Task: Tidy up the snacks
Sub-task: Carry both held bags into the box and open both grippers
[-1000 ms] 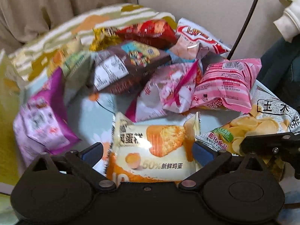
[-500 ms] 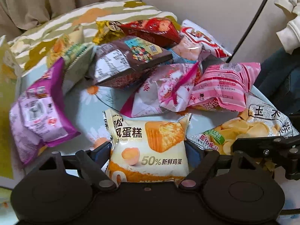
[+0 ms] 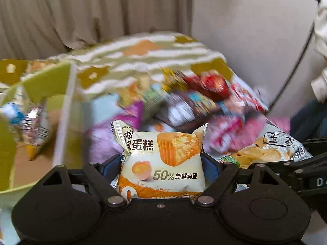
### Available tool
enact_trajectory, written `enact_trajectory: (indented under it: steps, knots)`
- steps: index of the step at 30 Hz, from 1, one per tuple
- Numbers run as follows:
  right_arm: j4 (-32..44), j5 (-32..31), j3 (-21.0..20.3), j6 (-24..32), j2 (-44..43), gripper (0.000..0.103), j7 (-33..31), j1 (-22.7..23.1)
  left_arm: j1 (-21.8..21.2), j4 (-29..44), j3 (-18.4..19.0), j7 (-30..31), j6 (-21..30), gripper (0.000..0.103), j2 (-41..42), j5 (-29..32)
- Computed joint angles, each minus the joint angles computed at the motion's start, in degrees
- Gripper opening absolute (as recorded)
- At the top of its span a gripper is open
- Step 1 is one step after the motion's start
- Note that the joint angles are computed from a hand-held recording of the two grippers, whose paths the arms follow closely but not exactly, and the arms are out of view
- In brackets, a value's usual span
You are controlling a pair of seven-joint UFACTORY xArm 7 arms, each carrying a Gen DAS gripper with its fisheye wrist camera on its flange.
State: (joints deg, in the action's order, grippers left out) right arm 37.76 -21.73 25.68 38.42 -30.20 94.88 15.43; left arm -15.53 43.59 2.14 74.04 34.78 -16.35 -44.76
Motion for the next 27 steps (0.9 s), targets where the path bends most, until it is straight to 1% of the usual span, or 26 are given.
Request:
enact_trajectory:
  steps: [7, 10, 13, 16, 19, 21, 22, 24, 27]
  knots:
    - [9.71, -8.02, -0.02, -1.93, 7.00, 0.077, -4.89, -3.59, 2.35, 5.50, 3.04, -1.62, -1.54, 0.085, 0.06, -2.84]
    - [15.80, -12.99, 0.04, -2.39, 12.36, 0.077, -5.65, -4.62, 4.02, 9.55, 4.02, -1.70, -2.01, 0.085, 2.35, -3.81]
    - [22.62, -18.00, -0.72, -2.69, 18.89, 0.077, -5.64, -4.25, 6.30, 13.75, 4.18, -2.30, -2.90, 0.085, 5.50, -4.29]
    - [29.35, -22.04, -1.98, -2.99, 25.44, 0.077, -6.08, -2.96, 9.13, 19.13, 3.87, -3.81, -3.01, 0.085, 9.99, -4.28]
    - [36.16, -24.74, -3.77, -3.15, 31.77, 0.077, -6.73, -0.98, 12.12, 24.27, 2.80, -4.80, -2.91, 0.085, 14.79, -3.73]
    - [40.85, -26.15, -5.15, -2.77, 35.93, 0.077, -7.23, 0.59, 13.95, 28.14, 1.88, -6.02, -2.71, 0.086, 18.52, -2.27]
    - [43.23, -26.44, -5.85, -2.39, 37.97, 0.077, -7.81, 1.39, 14.83, 29.62, 1.41, -6.61, -2.43, 0.086, 20.02, -1.75]
    - [48.34, -26.87, -7.32, -1.37, 42.28, 0.077, -8.87, 3.14, 16.44, 33.31, 0.39, -7.82, -1.08, 0.082, 23.63, -0.32]
    - [55.28, -25.61, -9.35, 1.26, 47.82, 0.077, -11.32, 5.60, 18.11, 38.46, -1.14, -10.96, 0.59, 0.081, 28.96, 3.57]
